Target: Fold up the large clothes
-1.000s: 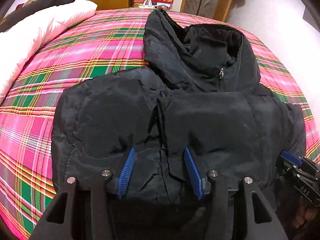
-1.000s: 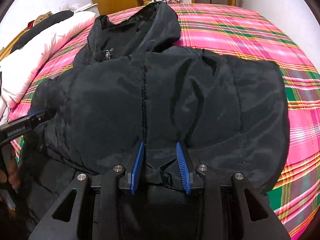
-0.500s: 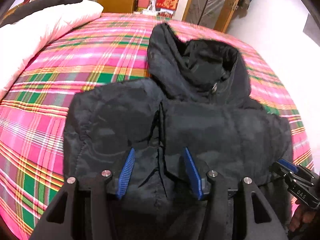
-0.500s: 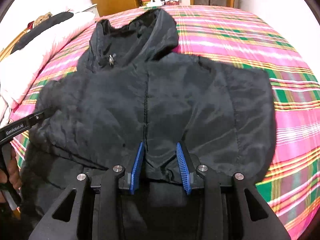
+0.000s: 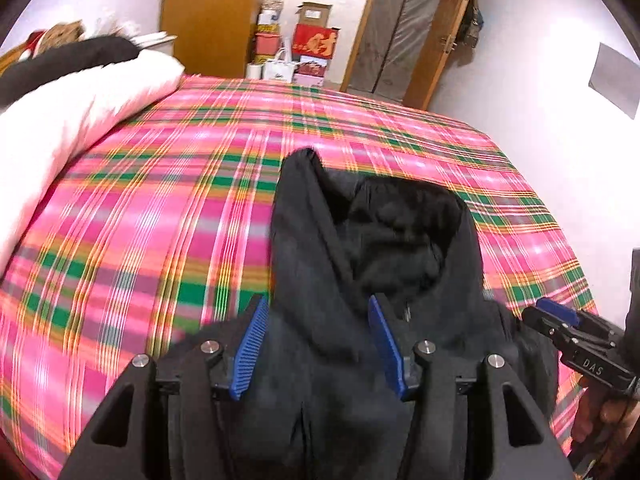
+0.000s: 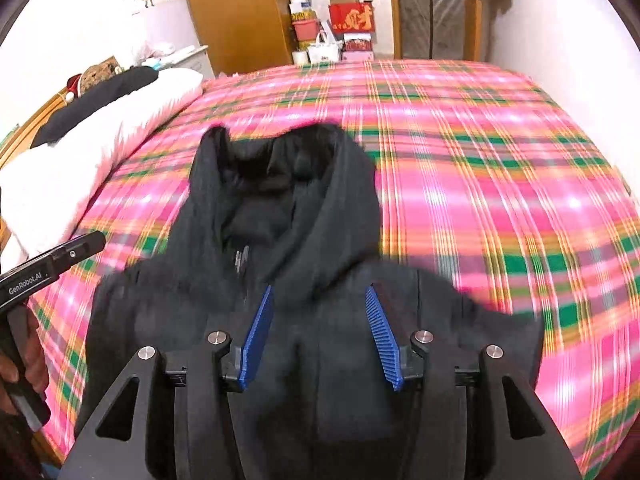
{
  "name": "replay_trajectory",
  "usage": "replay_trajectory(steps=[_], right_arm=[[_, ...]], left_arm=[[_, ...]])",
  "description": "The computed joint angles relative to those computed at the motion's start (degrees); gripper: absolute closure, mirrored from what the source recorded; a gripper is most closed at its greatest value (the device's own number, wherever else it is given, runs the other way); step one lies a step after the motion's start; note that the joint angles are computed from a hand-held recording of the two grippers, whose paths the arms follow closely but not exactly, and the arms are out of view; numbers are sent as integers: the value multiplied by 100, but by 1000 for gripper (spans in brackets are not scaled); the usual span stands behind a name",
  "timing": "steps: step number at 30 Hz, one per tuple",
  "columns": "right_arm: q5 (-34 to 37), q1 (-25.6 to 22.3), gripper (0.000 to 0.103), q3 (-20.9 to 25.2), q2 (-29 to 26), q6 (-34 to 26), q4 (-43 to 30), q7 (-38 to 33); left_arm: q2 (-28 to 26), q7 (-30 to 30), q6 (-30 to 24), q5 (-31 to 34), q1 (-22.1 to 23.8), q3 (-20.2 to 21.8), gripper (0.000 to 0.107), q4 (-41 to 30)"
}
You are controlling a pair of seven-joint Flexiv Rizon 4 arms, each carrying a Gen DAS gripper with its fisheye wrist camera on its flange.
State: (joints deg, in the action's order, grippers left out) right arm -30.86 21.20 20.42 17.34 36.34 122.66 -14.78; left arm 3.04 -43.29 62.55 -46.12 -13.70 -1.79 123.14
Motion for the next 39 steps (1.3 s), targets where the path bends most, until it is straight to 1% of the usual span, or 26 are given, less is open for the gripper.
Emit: replay_trajectory(steps=[2,4,6,8,12,14,15,16,17,18,20,22,24,27,29,32,35,37,39], right_arm=[[-119,-102,54,-203,-267,141,-154,-182],[-175,-211,54,-405,-510,419,-259,-359],[-176,-299,54,-541,-735,558,-389,-483],[-283,-393,54,-654,-968,576,-531,-568],[-555,-533,54,-832,-1278,470,-719,-705],[-459,-554,54,-886,-1376,445,-778,-823],[-435,-563,57,-902,-1400,451,-787,-847],[-363,-573,75,-920,-1416,509,-776,-925],[-225,-563,88,-923,-1436,544,-784,-1055],[-199,-544,99,-905,-1439,522,-787,-1125],[-365,-519,100,-862,-1378,507,-751,-1168],[-377,-511,101,-817,-1218,590,-697,-1128],[-407,-506,101,-741,-1010,609,-659,-1051],[-482,-471,102,-516,-594,519,-575,-782],[-546,-445,102,-363,-371,447,-540,-596],[-502,-390,102,-60,102,320,-351,-155],[-348,-289,102,259,509,133,-151,311],[-202,-181,102,485,743,-96,-35,597],[19,-59,102,621,932,-184,116,873]], left_arm=[[-458,-235,86,294,51,-138,52,-437],[-852,-504,121,589,105,-245,52,-795],[-1321,-931,138,1128,153,-308,52,-1237],[-1689,-1366,189,1637,151,-328,52,-1591],[-2204,-1785,429,2227,130,-406,52,-2011],[-2418,-1998,399,2476,120,-405,54,-2214],[-2488,-2056,400,2541,131,-430,67,-2270],[-2515,-2061,427,2559,163,-475,75,-2271],[-2534,-2059,412,2576,190,-512,91,-2271],[-2500,-2005,418,2512,246,-589,97,-2207],[-2347,-1742,692,2182,407,-822,102,-1922],[-2115,-1412,913,1736,563,-1038,102,-1630],[-1757,-844,1035,942,754,-1310,103,-1270],[-1161,49,1007,-331,809,-1432,103,-836],[-687,596,840,-1159,726,-1341,103,-550],[-58,981,528,-1834,497,-995,103,-148],[518,1127,292,-2088,250,-581,103,325],[855,1125,84,-2136,104,-291,103,636],[1167,1028,-20,-2017,-8,-25,103,971]])
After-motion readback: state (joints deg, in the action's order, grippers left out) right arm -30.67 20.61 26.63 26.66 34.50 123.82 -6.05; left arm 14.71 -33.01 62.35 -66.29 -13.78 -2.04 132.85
